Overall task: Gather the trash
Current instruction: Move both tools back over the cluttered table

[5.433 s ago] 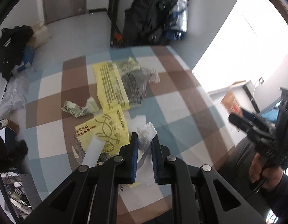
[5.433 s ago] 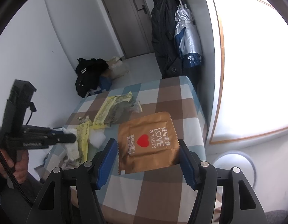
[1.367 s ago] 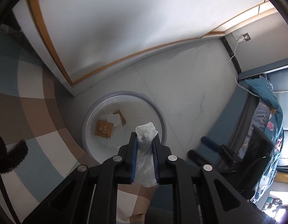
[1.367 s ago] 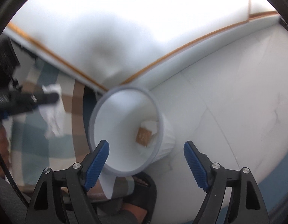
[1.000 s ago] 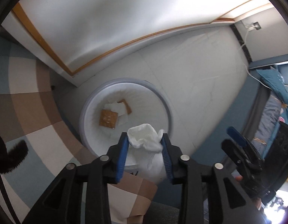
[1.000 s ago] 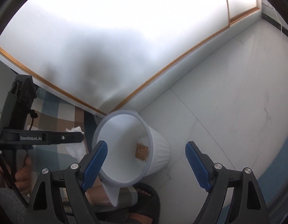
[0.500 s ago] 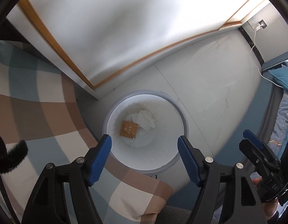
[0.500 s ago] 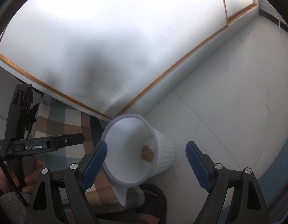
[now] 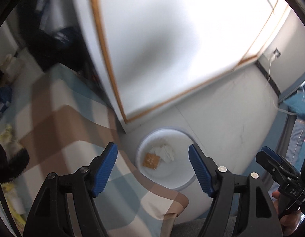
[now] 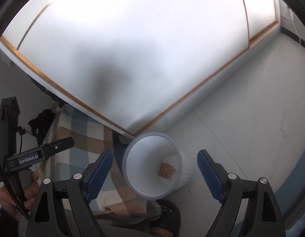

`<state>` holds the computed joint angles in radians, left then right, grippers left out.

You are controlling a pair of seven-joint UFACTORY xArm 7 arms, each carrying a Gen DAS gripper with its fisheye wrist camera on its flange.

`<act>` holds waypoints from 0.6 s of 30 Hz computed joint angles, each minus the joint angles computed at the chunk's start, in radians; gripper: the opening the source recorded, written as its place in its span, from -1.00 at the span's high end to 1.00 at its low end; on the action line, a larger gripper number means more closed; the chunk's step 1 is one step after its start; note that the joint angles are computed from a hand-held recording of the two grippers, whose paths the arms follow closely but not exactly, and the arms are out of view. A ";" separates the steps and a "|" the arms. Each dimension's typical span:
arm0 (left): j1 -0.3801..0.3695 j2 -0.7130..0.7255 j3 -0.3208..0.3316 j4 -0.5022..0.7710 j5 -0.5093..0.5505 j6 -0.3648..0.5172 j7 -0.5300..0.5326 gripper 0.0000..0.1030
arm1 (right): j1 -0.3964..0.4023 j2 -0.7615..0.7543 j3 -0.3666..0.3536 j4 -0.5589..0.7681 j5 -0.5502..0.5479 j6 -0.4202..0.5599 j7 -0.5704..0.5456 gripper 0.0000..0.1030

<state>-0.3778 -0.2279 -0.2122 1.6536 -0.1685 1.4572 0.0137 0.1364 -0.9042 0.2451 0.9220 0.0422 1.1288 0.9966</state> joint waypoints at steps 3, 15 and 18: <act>0.018 -0.042 0.026 0.003 -0.015 -0.036 0.002 -0.39 | -0.005 0.048 0.022 0.094 -0.026 0.018 -0.020 -0.70; 0.134 -0.166 0.155 0.022 -0.079 -0.104 0.014 -0.39 | -0.043 0.287 0.180 0.498 -0.175 -0.002 -0.080 -0.70; 0.168 -0.191 0.203 0.024 -0.102 -0.103 0.015 -0.39 | -0.032 0.361 0.228 0.587 -0.210 -0.030 -0.085 -0.70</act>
<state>-0.2100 -0.4187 -0.0097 1.6775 -0.2709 1.3543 0.0287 0.1047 -0.5431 0.4734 1.5088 -0.1679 1.0986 0.9114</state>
